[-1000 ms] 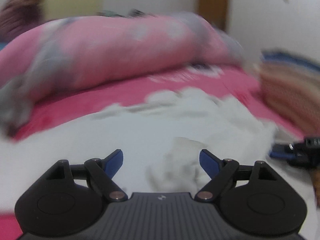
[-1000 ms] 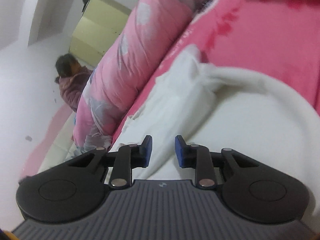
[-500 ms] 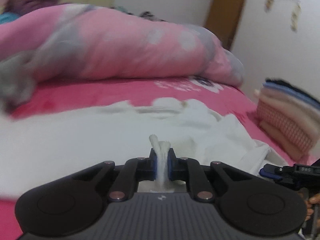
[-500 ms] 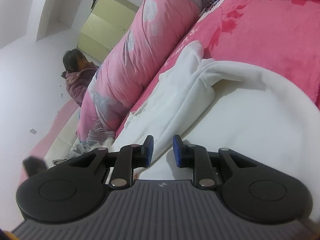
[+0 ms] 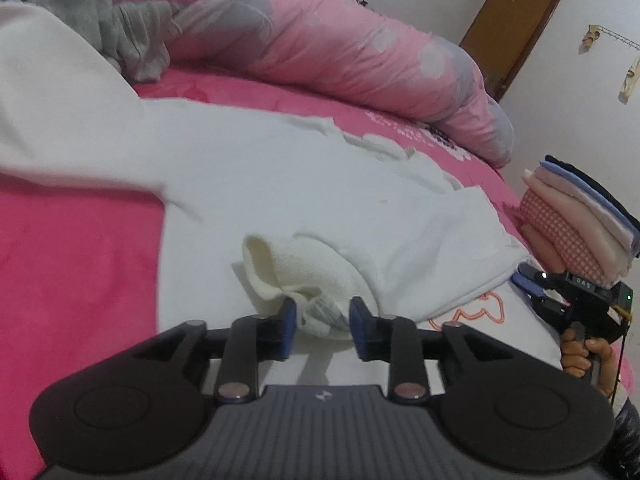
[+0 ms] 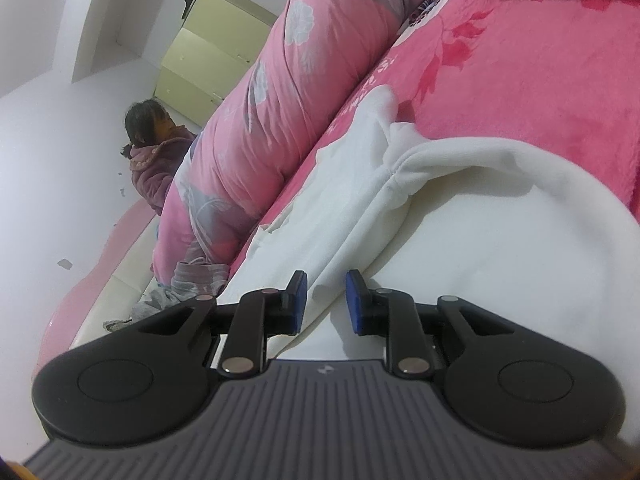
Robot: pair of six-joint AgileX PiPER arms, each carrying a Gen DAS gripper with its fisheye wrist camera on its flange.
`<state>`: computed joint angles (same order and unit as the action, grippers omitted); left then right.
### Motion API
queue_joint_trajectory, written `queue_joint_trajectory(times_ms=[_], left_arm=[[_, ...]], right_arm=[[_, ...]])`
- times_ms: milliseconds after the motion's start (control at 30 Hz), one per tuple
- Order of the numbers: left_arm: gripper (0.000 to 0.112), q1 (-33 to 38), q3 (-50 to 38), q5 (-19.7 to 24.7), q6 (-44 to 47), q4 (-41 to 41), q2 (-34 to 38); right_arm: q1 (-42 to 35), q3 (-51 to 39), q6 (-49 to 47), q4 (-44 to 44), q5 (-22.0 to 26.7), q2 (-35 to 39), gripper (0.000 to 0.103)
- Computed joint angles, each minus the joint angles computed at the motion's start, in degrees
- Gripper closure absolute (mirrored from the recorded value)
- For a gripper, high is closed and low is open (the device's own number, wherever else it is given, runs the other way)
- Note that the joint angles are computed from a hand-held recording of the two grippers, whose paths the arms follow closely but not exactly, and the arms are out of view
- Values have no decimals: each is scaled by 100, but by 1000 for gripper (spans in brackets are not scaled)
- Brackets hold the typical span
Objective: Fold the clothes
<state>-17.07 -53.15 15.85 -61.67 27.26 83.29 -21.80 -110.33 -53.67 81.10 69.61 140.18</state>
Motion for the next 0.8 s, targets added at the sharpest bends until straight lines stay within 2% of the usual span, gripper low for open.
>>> queue_joint_trajectory(times_ms=[100, 200, 333, 367, 433, 500, 533, 600, 667, 733, 800], left_arm=[[64, -118, 38, 328, -993, 942, -180], [55, -30, 43, 384, -1237, 1127, -211], [45, 116, -243, 203, -339, 156, 200], [45, 107, -333, 165, -262, 53, 346], [54, 20, -496, 199, -755, 391, 615], [73, -60, -560, 211, -1426, 992, 744], [76, -55, -581, 188, -1476, 1030, 774], [89, -31, -612, 198, -1373, 972, 785], [97, 18, -635, 195, -1176, 870, 796], [99, 62, -553, 80, -1171, 843, 758], [102, 48, -451, 17, -1534, 1172, 717]], right_arm=[[-1, 23, -6, 10, 4, -13, 83], [0, 35, -5, 17, 4, -20, 83], [0, 18, 16, 18, 11, -14, 82], [-2, 7, 22, 17, 17, -9, 82], [-3, 16, 27, 17, 14, -18, 82], [9, 94, 45, -76, -74, -124, 82], [33, 245, -75, -209, -226, -300, 82], [129, 739, -585, -656, -786, -898, 81], [274, 1201, -1138, -1103, -1475, -1486, 80], [550, 1745, -2111, -1463, -2579, -2101, 80], [856, 2134, -3041, -1779, -3655, -2560, 80]])
